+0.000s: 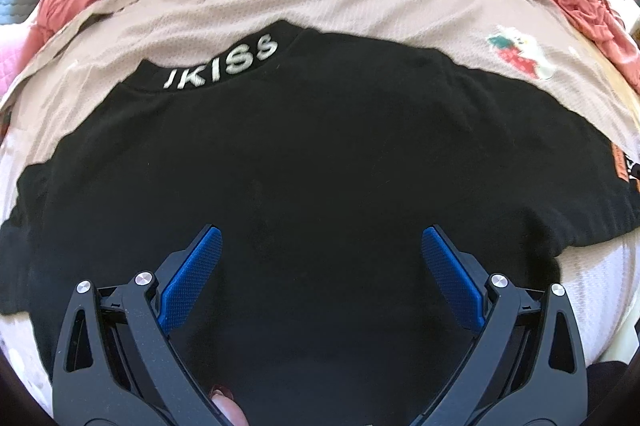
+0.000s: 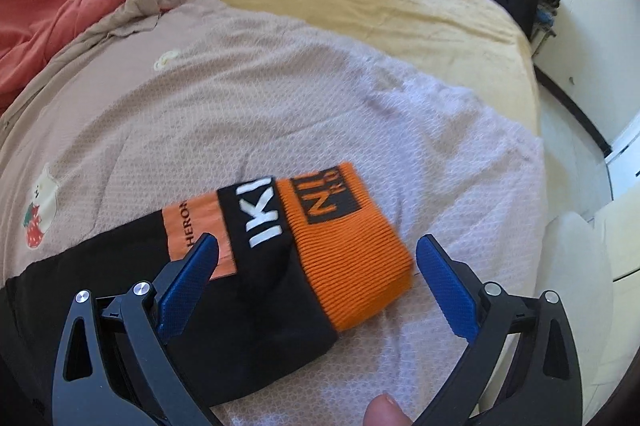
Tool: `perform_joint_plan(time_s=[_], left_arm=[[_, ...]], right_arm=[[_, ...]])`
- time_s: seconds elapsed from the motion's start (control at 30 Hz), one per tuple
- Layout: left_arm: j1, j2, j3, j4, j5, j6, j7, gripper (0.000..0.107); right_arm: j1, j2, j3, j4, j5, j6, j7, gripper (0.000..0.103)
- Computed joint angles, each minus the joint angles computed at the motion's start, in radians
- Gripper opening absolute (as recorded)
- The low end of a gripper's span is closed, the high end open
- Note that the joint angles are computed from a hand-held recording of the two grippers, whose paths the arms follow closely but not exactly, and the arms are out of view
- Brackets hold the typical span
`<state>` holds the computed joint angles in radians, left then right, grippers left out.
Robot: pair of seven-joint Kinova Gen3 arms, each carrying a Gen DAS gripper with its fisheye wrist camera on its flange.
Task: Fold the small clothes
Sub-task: 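Close the right gripper on the orange sleeve cuff and lift it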
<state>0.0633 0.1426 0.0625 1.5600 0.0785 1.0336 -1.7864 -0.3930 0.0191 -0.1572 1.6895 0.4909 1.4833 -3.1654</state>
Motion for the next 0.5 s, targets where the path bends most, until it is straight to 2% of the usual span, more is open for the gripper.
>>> perform_joint_plan(time_s=[0.07,0.1,0.17,0.23,0.27,0.3,0.37,0.43,0.5], left_arm=[[-0.005,0.011,-0.003,0.003,0.003,0.002,0.0,0.094],[-0.007,0.012,-0.003,0.008,0.009,-0.003,-0.004,0.094],[-0.005,0.006,-0.002,0.03,0.006,-0.034,-0.006,0.094],[0.002,-0.003,-0.001,0.049,-0.005,-0.063,0.002,0.094],[0.004,-0.005,-0.001,0.056,-0.007,-0.073,0.006,0.094],[0.004,-0.008,-0.001,0.06,-0.008,-0.078,0.009,0.094],[-0.001,-0.012,-0.002,0.058,0.003,-0.074,0.007,0.094],[-0.021,-0.021,-0.005,0.051,0.043,-0.061,-0.018,0.094],[-0.039,-0.041,-0.013,0.053,0.074,-0.062,-0.038,0.094]], right_arm=[[0.013,-0.006,0.01,0.011,-0.023,-0.021,0.013,0.083],[0.018,-0.012,0.012,0.018,-0.03,-0.028,0.011,0.072],[0.027,-0.027,0.012,0.031,-0.038,-0.044,-0.004,0.064],[0.03,-0.03,0.005,0.029,-0.028,-0.043,-0.014,0.042],[0.028,-0.033,-0.001,0.028,-0.02,-0.045,-0.012,0.037],[0.021,-0.027,-0.01,0.015,-0.003,-0.032,-0.001,0.025],[0.009,-0.041,-0.022,0.012,0.021,-0.044,-0.006,0.021],[-0.007,-0.075,-0.037,0.03,0.062,-0.098,-0.023,0.019],[-0.023,-0.081,-0.077,0.016,0.125,-0.102,-0.035,0.018]])
